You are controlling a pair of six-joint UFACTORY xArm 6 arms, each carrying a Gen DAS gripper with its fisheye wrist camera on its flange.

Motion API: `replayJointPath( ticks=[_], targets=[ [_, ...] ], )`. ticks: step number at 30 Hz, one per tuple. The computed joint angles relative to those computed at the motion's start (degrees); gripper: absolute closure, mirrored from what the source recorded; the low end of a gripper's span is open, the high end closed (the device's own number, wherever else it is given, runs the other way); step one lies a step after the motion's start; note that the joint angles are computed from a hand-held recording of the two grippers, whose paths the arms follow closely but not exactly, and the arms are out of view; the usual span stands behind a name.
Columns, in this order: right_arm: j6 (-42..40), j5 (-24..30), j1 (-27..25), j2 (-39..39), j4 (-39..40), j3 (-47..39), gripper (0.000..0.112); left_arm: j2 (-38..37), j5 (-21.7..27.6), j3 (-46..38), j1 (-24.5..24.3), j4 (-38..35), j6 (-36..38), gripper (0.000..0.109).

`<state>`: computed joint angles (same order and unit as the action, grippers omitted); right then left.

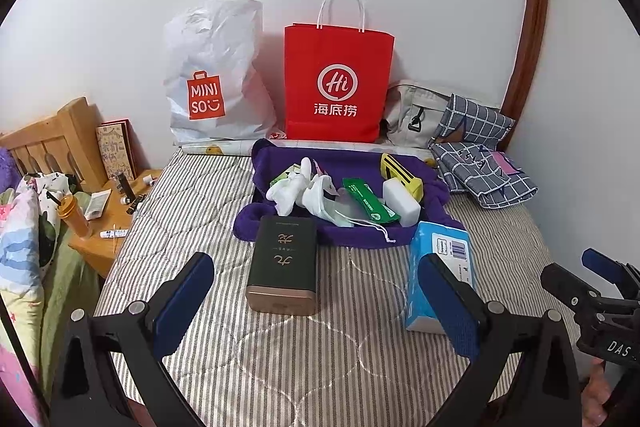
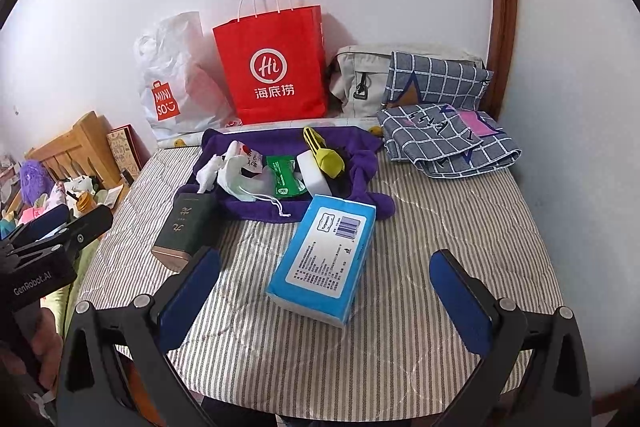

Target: Organize soft objects

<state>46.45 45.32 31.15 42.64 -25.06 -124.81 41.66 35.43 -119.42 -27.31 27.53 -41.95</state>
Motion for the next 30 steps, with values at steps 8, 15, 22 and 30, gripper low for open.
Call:
replayJointPath(
  ticks=[8,15,22,30],
  targets=[
    [0.21,-0.28,0.05,-0.48,-0.17,0.67,0.01,0.17,0.22,-0.32,-0.1,0.12,-0.27,0.006],
    [0.17,-0.39,0.09,-1.03,-0.2,1.46,0.01,-0.18,0.16,0.12,-0.2,-0.06,0.04,0.006],
    [0.15,-0.4,0.08,-1.09,-0.21,1.59,0.01,-0.4,-0.16,0.53,-0.2,-0.33,0.52,0.006],
    [0.22,-0.15,0.11,-1.28,-0.28,1.72,0.01,-0.08,-0.21,0.09,-0.04,-0.75,1.22,0.006]
  ],
)
